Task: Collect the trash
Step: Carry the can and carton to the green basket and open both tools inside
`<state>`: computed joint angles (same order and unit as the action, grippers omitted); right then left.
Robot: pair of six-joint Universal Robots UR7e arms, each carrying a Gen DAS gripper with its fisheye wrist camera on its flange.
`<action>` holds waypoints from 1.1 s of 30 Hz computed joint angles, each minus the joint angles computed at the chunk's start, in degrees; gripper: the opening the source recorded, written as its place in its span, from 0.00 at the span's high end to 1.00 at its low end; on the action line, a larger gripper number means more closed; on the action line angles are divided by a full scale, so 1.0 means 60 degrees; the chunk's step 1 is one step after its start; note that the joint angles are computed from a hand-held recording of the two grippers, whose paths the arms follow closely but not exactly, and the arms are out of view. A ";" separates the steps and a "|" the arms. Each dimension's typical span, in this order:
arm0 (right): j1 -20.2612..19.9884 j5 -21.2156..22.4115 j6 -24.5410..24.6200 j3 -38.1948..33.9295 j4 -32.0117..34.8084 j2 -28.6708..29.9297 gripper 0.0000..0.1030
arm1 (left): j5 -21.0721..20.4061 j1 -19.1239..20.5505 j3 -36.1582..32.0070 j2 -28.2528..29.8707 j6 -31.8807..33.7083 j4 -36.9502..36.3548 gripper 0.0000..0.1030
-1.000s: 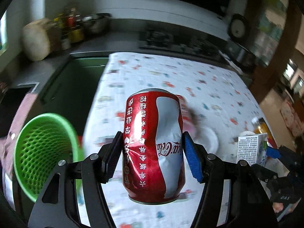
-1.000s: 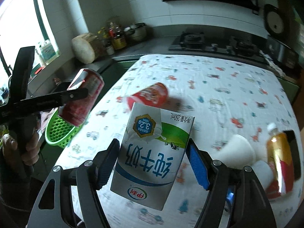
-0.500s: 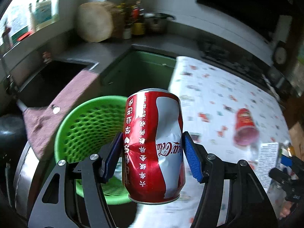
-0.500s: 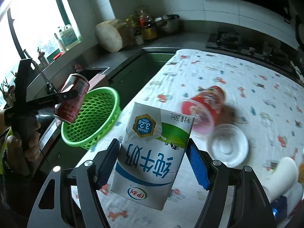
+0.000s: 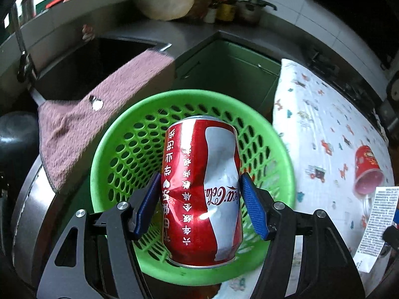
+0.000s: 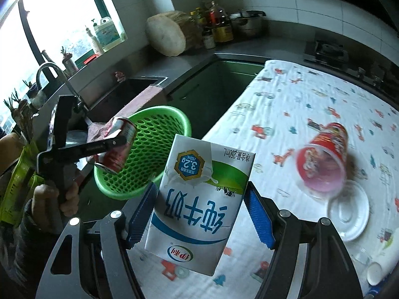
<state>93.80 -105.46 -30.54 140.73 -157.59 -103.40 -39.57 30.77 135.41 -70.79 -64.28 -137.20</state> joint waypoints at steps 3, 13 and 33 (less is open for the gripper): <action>0.0152 -0.0006 0.0122 -0.0050 -0.0221 0.0452 0.33 | 0.0006 0.0108 0.0174 -0.0151 0.0042 -0.0198 0.38; 0.0668 0.0142 0.0401 -0.0363 -0.0896 0.1924 0.33 | 0.0011 0.0012 0.0798 -0.0955 -0.0176 -0.0401 0.32; 0.1419 0.0396 0.0567 -0.0889 -0.2654 0.4643 0.33 | 0.0221 -0.0884 0.1612 -0.2677 -0.1934 0.1338 0.29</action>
